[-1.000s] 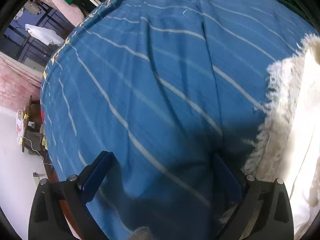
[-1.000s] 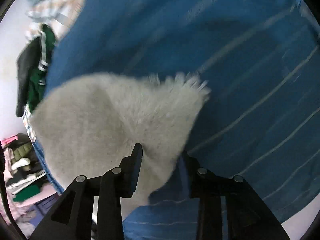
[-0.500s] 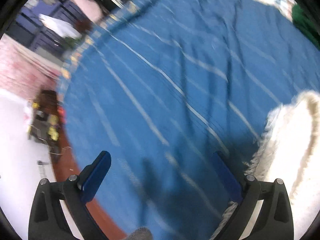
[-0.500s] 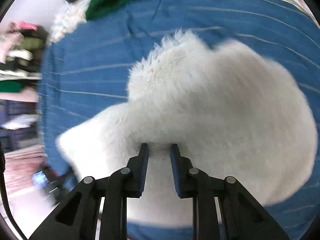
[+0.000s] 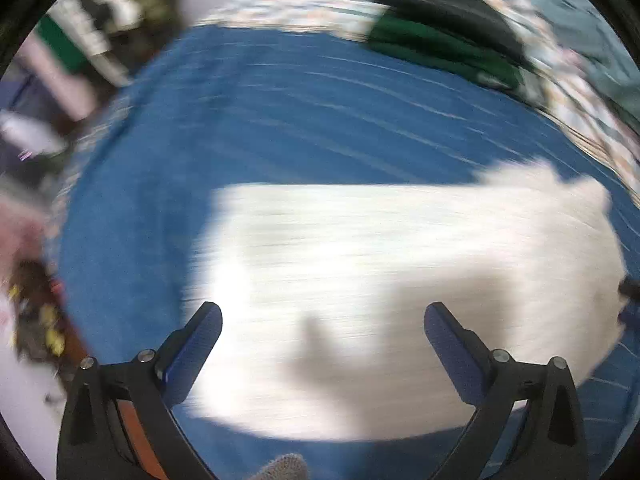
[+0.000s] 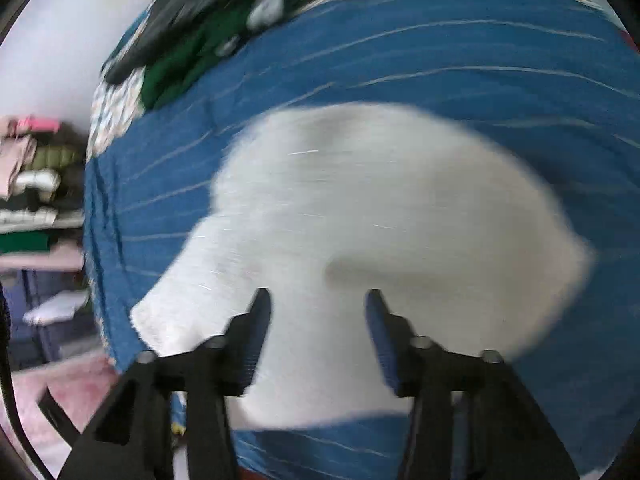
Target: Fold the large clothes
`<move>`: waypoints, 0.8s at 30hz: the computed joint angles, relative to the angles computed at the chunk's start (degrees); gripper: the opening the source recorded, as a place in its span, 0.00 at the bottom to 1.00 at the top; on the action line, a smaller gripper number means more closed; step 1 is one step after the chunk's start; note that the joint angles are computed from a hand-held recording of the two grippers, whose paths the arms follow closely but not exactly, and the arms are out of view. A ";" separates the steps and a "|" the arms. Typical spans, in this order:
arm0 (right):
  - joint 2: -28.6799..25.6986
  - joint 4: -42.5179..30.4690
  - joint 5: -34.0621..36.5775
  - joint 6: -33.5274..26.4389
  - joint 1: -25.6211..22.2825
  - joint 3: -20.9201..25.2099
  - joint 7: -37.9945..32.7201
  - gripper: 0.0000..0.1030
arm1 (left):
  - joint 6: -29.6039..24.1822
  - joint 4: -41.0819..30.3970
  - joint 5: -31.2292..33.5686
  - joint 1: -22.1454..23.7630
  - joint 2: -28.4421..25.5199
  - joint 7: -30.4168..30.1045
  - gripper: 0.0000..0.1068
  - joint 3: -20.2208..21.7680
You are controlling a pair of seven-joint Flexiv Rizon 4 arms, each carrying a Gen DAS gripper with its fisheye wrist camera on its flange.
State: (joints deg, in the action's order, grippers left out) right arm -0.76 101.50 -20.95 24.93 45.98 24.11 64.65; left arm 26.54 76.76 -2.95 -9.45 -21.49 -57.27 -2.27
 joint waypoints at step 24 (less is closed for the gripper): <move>0.70 32.24 -66.77 3.86 1.70 -1.39 77.75 0.72 | -10.10 -9.85 1.18 -4.21 -11.69 1.91 0.96 -1.29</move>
